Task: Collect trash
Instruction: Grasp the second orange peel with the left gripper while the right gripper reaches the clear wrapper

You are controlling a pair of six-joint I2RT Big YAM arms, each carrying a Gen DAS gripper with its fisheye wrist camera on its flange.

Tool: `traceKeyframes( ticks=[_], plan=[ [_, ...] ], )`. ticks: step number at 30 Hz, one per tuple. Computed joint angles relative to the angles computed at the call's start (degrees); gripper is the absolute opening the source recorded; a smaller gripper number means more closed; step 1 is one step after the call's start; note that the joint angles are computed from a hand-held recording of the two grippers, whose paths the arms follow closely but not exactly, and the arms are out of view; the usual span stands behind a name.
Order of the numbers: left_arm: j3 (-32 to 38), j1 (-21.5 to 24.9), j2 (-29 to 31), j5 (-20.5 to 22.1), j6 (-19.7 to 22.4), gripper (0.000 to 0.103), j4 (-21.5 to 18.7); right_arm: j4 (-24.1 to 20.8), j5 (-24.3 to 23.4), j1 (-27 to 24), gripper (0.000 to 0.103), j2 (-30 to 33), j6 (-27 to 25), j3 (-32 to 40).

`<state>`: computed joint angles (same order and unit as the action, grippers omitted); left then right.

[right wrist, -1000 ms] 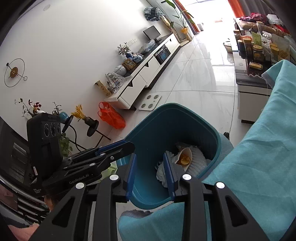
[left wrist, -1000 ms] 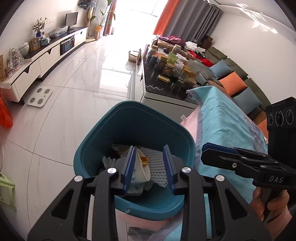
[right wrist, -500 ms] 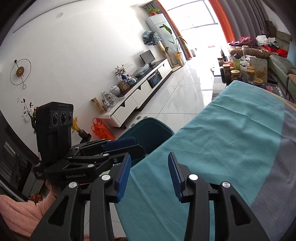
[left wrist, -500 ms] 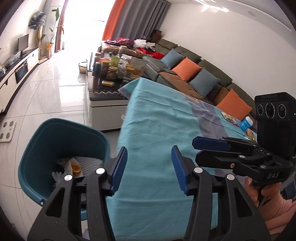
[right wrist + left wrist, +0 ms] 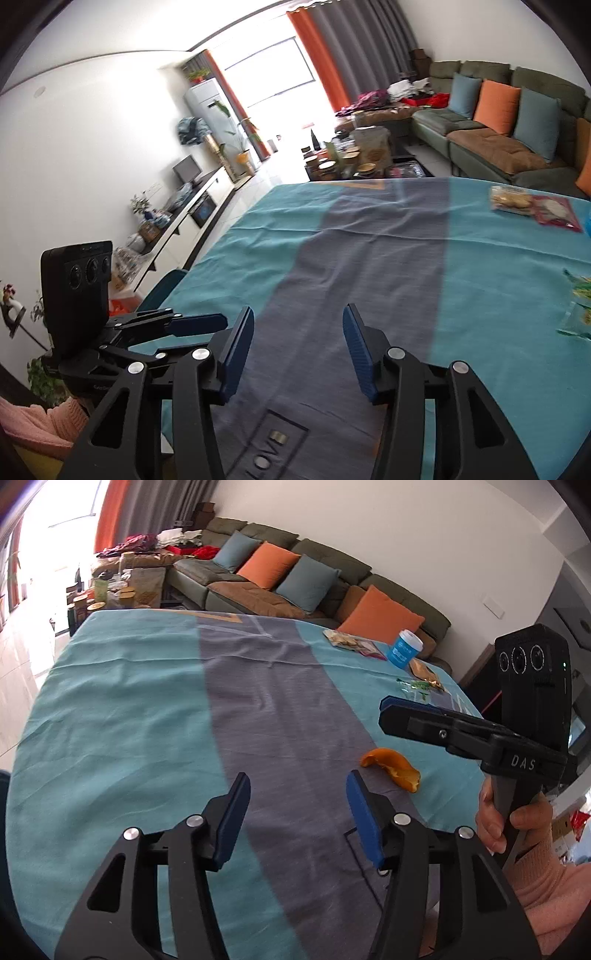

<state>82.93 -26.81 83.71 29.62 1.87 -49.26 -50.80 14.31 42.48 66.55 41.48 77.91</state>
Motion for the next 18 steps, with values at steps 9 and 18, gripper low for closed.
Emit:
traceKeyframes(
  ticks=[9,18],
  plan=[
    [7.34,-8.39,7.37,-1.19,0.3,0.06,-4.2,-6.63,8.21,-5.41,0.051,-10.41,4.24,-7.4],
    [8.79,-12.71,9.34,-1.35,1.71,0.059,-7.01,-10.65,11.6,-12.53,0.053,-16.46,5.83,-11.33]
  ],
)
